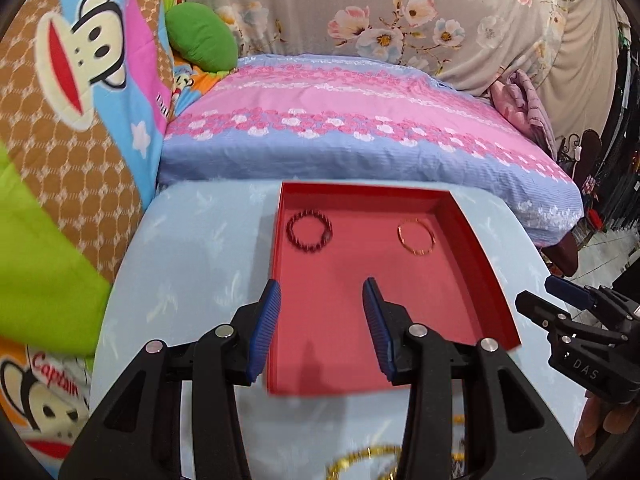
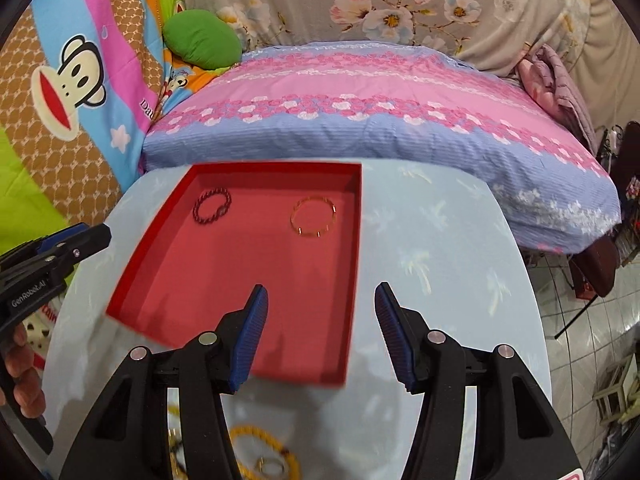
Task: Organize jewelry
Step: 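Grasp the yellow glass-bead bracelet with the left tool while the right grasps the orange bead bracelet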
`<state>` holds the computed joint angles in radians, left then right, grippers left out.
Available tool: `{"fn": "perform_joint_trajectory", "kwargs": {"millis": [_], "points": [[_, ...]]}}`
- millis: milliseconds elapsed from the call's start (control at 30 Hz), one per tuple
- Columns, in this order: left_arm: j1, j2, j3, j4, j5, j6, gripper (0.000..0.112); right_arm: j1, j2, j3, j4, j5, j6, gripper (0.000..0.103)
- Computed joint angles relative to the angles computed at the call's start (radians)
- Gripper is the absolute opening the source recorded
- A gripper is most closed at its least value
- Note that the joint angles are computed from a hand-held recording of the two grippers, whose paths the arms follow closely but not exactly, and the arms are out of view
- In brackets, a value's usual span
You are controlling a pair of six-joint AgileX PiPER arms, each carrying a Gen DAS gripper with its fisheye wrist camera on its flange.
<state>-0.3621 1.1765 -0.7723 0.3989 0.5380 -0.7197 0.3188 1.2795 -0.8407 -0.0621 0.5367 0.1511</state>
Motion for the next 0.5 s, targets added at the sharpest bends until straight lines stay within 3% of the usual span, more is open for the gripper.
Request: {"fn": "perform_joint_trajectory", "kwargs": {"millis": [200,500], "points": [[-0.115,-0.141,0.166,0.037,0.054,-0.149,0.041,0.027,-0.134,0.184,-0.022,0.023,0.044,0.053],[-0.286,-0.191,0.342,0.133,0.053,-0.39,0.041,0.094,-0.167,0.357,-0.058,-0.023,0.149,0.028]]}}
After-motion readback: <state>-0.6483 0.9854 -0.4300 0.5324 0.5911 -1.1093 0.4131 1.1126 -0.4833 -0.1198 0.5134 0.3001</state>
